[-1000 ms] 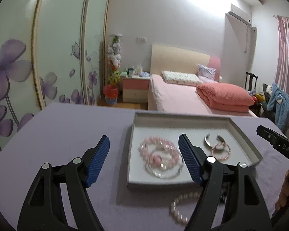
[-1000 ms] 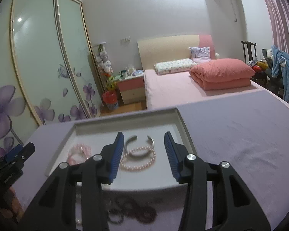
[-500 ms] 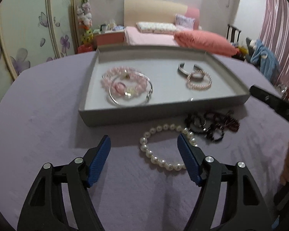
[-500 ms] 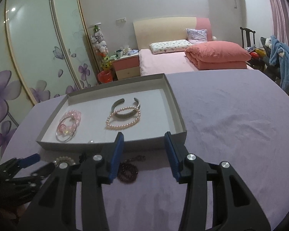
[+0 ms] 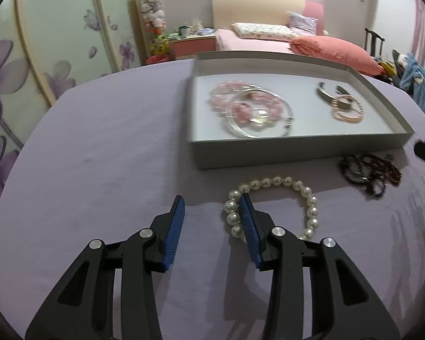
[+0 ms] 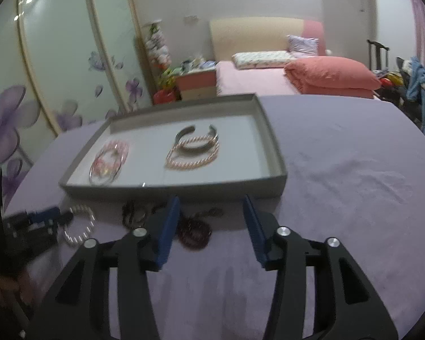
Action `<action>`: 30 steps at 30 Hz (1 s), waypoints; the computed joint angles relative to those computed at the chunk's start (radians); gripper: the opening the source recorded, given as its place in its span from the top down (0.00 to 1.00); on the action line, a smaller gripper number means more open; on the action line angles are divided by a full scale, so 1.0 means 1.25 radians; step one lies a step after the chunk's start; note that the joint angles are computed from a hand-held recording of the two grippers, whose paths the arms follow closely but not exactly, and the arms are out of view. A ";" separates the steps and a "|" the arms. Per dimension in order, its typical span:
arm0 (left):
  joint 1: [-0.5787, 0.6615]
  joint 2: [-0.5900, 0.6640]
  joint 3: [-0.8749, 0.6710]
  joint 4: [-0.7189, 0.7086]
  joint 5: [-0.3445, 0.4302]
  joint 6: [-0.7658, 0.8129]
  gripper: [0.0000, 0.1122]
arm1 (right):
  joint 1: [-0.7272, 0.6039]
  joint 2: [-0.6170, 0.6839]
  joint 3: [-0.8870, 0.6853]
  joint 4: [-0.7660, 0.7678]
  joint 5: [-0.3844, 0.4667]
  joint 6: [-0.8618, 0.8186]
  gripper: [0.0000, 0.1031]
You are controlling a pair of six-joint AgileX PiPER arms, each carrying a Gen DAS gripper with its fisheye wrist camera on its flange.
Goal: Organize jewelry
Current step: 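Move the left tool to the white pearl bracelet while the right tool reaches the dark beaded bracelets, then grasp the white pearl bracelet with the left tool while the right tool grasps the dark red beaded bracelet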
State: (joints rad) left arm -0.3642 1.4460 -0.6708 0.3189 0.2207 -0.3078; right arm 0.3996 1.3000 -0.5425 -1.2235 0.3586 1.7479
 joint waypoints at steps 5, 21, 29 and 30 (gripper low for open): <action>0.016 -0.006 0.005 -0.032 -0.001 0.035 0.62 | 0.018 0.061 -0.037 0.111 0.001 -0.155 0.39; 0.019 -0.009 0.005 -0.068 0.001 0.069 0.62 | 0.003 0.165 -0.125 0.268 0.012 -0.387 0.78; 0.020 -0.009 0.005 -0.072 0.001 0.073 0.62 | -0.002 0.099 -0.059 0.264 0.000 -0.337 0.90; 0.020 -0.009 0.004 -0.075 0.001 0.076 0.63 | -0.008 0.077 -0.043 0.235 -0.014 -0.301 0.95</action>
State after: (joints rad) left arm -0.3393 1.4353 -0.6656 0.2257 0.2224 -0.2130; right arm 0.3899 1.3959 -0.5958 -0.9292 0.3410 1.3718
